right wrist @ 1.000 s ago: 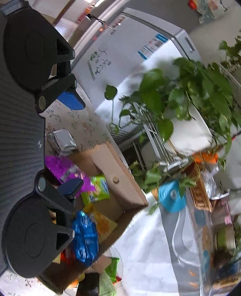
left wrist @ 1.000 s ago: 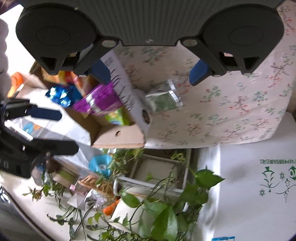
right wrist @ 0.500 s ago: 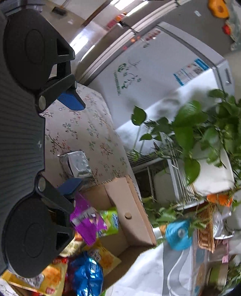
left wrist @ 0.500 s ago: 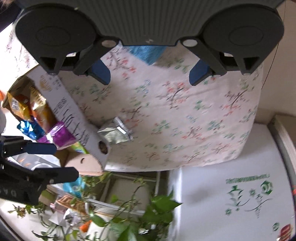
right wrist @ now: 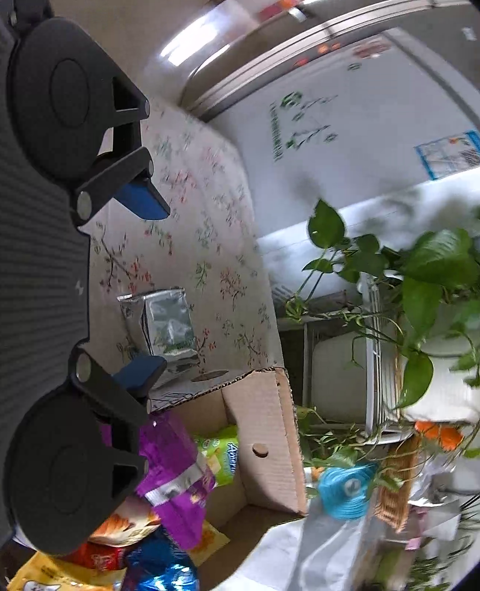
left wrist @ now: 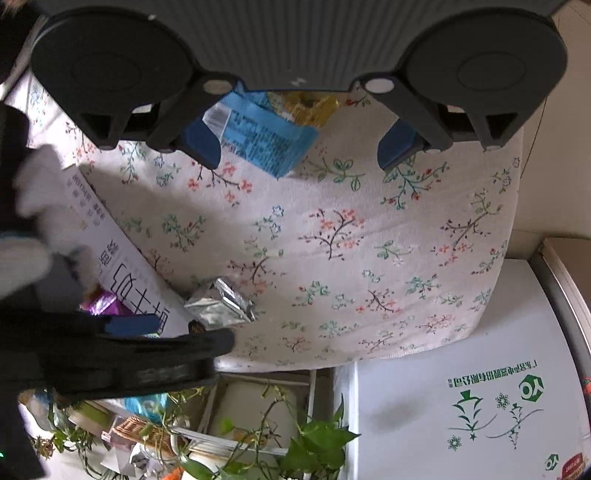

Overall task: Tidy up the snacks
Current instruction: 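Move right tool to silver foil packet while left tool approaches blue-yellow packet, then grasp silver foil packet with right tool while left tool grasps blue-yellow packet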

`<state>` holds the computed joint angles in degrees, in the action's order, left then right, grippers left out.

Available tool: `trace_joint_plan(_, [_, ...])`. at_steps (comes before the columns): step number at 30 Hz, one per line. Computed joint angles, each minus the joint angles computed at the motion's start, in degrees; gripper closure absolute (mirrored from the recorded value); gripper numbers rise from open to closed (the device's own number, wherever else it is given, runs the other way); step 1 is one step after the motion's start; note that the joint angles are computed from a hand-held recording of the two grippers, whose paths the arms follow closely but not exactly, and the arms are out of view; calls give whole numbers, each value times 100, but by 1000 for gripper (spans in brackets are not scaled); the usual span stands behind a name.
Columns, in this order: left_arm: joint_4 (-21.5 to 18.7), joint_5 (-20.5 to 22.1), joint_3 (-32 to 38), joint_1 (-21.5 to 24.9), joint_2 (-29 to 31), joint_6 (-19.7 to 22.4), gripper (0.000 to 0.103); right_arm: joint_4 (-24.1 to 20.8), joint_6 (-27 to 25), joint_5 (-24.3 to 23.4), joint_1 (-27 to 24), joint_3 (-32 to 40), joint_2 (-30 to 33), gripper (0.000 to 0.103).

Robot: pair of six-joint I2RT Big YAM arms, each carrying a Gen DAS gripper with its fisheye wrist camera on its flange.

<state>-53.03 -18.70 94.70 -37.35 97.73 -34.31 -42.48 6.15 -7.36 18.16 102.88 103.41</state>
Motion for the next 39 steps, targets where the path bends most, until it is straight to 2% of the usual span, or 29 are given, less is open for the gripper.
trace_joint_plan(5, [120,-14,-137,-1,-41,127,11,70,-313,452,163,113,229,17])
trace_joint_plan(10, [253,158,-229,18,-54,193,11,-33,-348,665,230,290,451,17])
trace_joint_plan(12, [294,191,-249,14,-54,257,11,33,-453,885,277,285,495,17])
trace_joint_plan(15, [293,173,-265,12,-50,277,11,44,-476,963,294,335,581,16])
trace_joint_plan(21, [288,148,-303,53,-74,133,11,258,-550,1614,394,337,698,13])
trace_joint_plan(22, [284,103,-311,51,-81,112,11,318,-542,1836,425,321,710,13])
trace_joint_plan(24, [295,87,-327,67,-94,77,11,561,-691,2150,473,212,698,13])
trace_joint_plan(25, [303,127,-330,79,-93,72,11,533,-731,2199,483,252,738,12])
trace_joint_plan(27, [265,149,-320,86,-74,40,11,251,-625,2151,478,458,866,10])
trace_joint_plan(30, [280,129,-330,74,-69,55,11,161,-643,1992,495,524,916,3])
trace_joint_plan(33, [282,66,-321,55,-52,101,11,125,-678,1805,500,531,905,0])
trace_joint_plan(35, [284,67,-316,63,-49,88,11,-73,-581,1273,448,622,907,4])
trace_joint_plan(39, [193,-123,-296,83,-62,24,11,-99,-627,186,362,613,815,8])
